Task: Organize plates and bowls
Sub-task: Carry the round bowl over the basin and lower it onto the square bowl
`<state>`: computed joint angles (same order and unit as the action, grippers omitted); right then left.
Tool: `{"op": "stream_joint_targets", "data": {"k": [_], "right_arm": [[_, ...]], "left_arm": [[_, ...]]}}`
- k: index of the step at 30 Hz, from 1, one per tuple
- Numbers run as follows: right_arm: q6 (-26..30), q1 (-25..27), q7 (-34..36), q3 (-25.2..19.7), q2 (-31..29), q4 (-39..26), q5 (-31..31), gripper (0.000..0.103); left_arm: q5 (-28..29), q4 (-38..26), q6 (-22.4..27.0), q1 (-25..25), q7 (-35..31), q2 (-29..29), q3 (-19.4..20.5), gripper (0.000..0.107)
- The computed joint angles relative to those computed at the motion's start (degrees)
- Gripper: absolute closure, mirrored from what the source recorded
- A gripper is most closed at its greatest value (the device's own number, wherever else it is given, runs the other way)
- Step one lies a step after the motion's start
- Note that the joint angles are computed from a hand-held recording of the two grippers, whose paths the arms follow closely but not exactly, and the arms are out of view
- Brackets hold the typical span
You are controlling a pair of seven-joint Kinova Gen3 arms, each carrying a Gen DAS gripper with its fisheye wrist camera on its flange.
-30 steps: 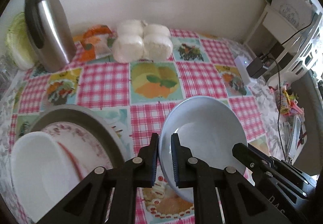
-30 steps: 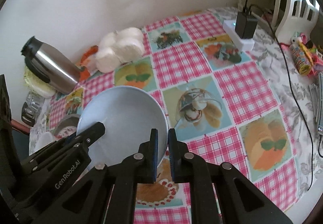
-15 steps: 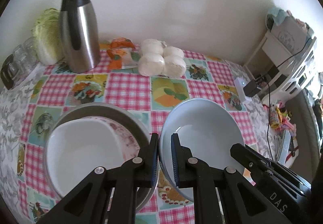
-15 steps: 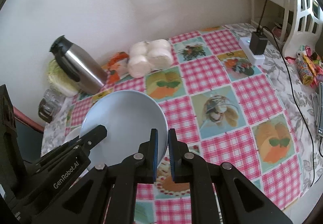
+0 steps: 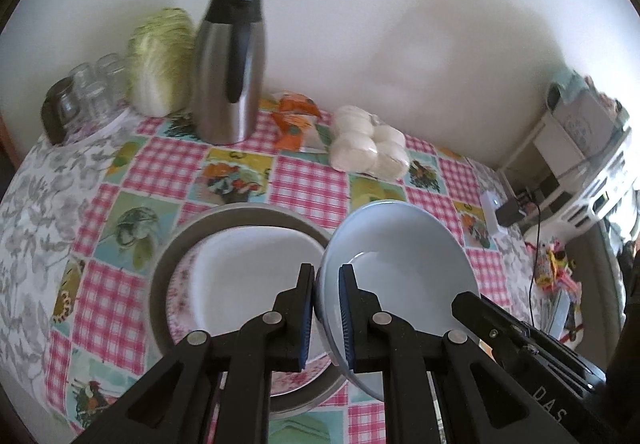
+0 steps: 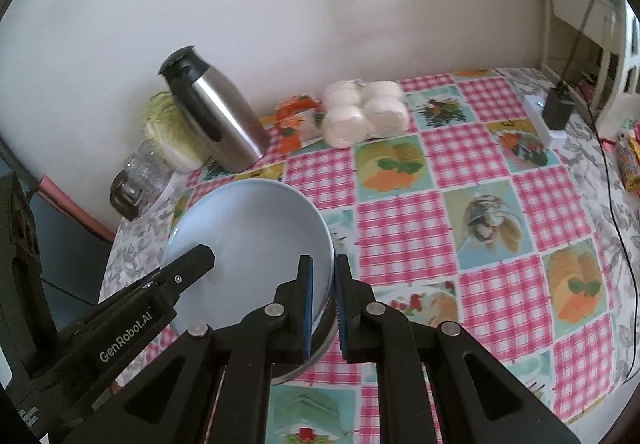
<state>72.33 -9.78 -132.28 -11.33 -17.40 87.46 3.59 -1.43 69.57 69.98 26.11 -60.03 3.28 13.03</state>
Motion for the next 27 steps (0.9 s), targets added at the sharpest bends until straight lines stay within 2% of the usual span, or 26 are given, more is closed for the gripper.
{"op": "stream_joint_targets", "data": {"k": [12,27], "right_arm": [[-2.1,-3.6,-2.7,-2.9,4.0,-1.5,1.7,0.092],[-2.5,-7.4,-4.4,-2.7,7.1,-1.8,3.9,0.09]], "left_arm": [[8.0,5.4,-2.1,-7.4,-3.7,-4.1,-3.1,0.093],[10.3,7.0,-1.7,-10.7,-5.2,-3.6,-3.8,0.093]]}}
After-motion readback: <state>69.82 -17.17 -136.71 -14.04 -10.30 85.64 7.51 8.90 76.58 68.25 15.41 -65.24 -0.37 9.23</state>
